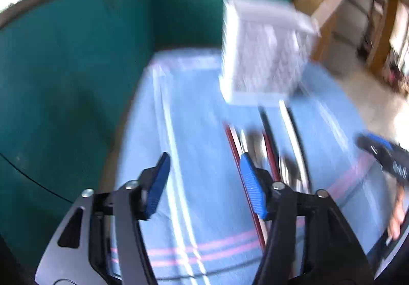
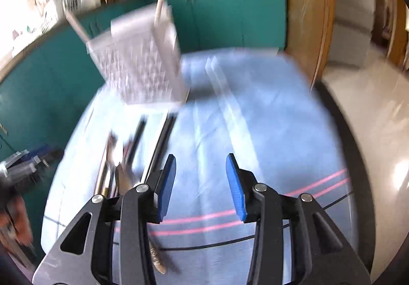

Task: Organize utensils
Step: 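Open the right gripper and return it to the utensils, then lower the left gripper onto the red chopstick and close on it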

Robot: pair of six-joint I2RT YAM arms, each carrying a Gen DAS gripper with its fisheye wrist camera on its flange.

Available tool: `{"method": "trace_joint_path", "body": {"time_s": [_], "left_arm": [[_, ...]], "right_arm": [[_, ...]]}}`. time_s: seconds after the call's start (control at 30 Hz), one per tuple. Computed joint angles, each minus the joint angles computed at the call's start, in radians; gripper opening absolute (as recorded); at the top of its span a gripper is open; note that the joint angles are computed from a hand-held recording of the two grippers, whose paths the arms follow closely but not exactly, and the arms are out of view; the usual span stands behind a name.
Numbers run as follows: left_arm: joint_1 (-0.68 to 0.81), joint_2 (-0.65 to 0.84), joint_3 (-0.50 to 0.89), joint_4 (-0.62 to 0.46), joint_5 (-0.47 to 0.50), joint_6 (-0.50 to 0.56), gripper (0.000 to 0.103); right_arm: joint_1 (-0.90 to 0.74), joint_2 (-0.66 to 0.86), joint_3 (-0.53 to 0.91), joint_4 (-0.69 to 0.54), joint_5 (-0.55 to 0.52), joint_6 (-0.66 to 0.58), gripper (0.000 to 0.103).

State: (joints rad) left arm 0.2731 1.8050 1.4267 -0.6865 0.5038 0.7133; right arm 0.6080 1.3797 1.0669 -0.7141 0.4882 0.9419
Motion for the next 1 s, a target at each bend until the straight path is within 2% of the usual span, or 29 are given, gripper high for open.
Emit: {"method": "trace_joint_path", "body": {"time_s": [0.03, 0.17, 0.27, 0.37, 0.43, 0.5, 0.57, 0.77, 0.87, 1.0], "left_arm": [[-0.019, -0.015, -0.059, 0.025, -0.038, 0.031, 0.052], [-0.064, -0.047, -0.168, 0.092, -0.089, 0.084, 0.052], [-0.07, -0.042, -0.165, 0.093, -0.091, 0.086, 0.052], [-0.061, -0.029, -0.153, 0.095, -0.094, 0.077, 0.051], [-0.047, 0.007, -0.106, 0.067, -0.083, 0.069, 0.051], [-0.046, 0.033, -0.088, 0.076, -0.113, 0.058, 0.051], [-0.033, 0.055, -0.064, 0.058, -0.084, 0.057, 0.052], [-0.025, 0.079, -0.006, -0.011, -0.041, 0.053, 0.051], [-0.038, 0.071, -0.018, -0.018, -0.049, 0.072, 0.052], [-0.047, 0.047, -0.056, 0.029, -0.064, 0.06, 0.054]], "right_arm": [[-0.008, 0.046, 0.008, 0.031, -0.035, -0.015, 0.04], [-0.018, 0.216, 0.115, 0.046, -0.077, -0.068, 0.04], [-0.024, 0.299, 0.195, 0.019, -0.096, -0.096, 0.04], [-0.01, 0.341, 0.235, -0.008, -0.064, -0.097, 0.04], [-0.008, 0.342, 0.231, -0.006, -0.069, -0.095, 0.04], [-0.013, 0.345, 0.233, -0.009, -0.074, -0.094, 0.04], [-0.023, 0.347, 0.229, 0.001, -0.104, -0.111, 0.04], [-0.03, 0.41, 0.308, -0.079, -0.083, -0.1, 0.041], [-0.029, 0.397, 0.295, -0.091, -0.063, -0.068, 0.041], [-0.022, 0.346, 0.234, -0.099, -0.038, -0.041, 0.042]]}}
